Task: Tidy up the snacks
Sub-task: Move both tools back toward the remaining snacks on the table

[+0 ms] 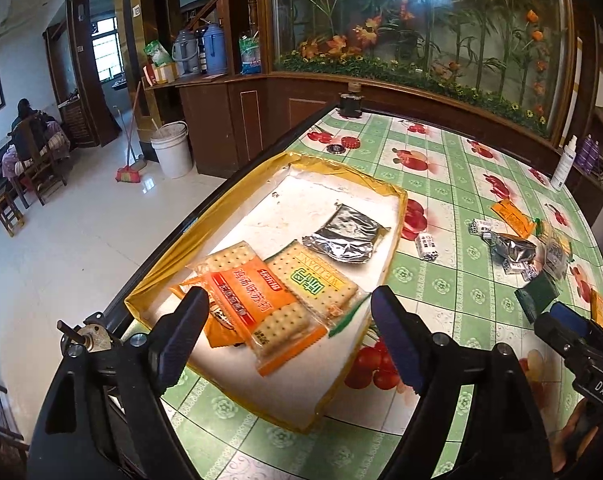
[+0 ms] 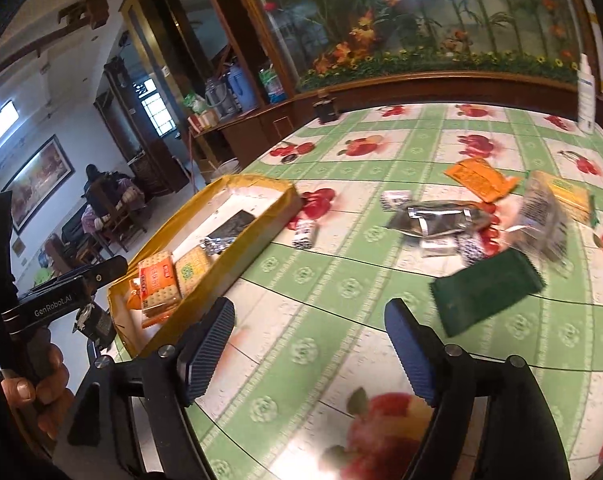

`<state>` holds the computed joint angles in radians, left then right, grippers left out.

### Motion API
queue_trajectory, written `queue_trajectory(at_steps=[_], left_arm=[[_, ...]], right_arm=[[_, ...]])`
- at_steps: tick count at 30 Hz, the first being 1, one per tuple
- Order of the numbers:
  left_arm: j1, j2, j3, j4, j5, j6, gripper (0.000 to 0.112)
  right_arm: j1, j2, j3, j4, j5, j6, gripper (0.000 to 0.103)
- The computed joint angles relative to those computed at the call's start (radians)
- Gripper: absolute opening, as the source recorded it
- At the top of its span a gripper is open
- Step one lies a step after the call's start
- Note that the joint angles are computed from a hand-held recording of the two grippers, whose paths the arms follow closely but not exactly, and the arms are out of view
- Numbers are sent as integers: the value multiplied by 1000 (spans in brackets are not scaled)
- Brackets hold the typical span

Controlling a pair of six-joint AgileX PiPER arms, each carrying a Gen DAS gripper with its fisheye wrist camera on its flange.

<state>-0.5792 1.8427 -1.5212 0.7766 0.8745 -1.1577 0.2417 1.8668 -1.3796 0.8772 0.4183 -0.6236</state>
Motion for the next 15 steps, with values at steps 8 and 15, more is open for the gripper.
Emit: queue_trajectory(at_steps=[8,15], left_arm=[[-33,27,-39,-1,25,8,84],[-72,76,-100,-21,42,44,84]], right_arm=[[-89,-73,113,103,-19,-104,81],[-177,-133,203,151,-19,-179,81]])
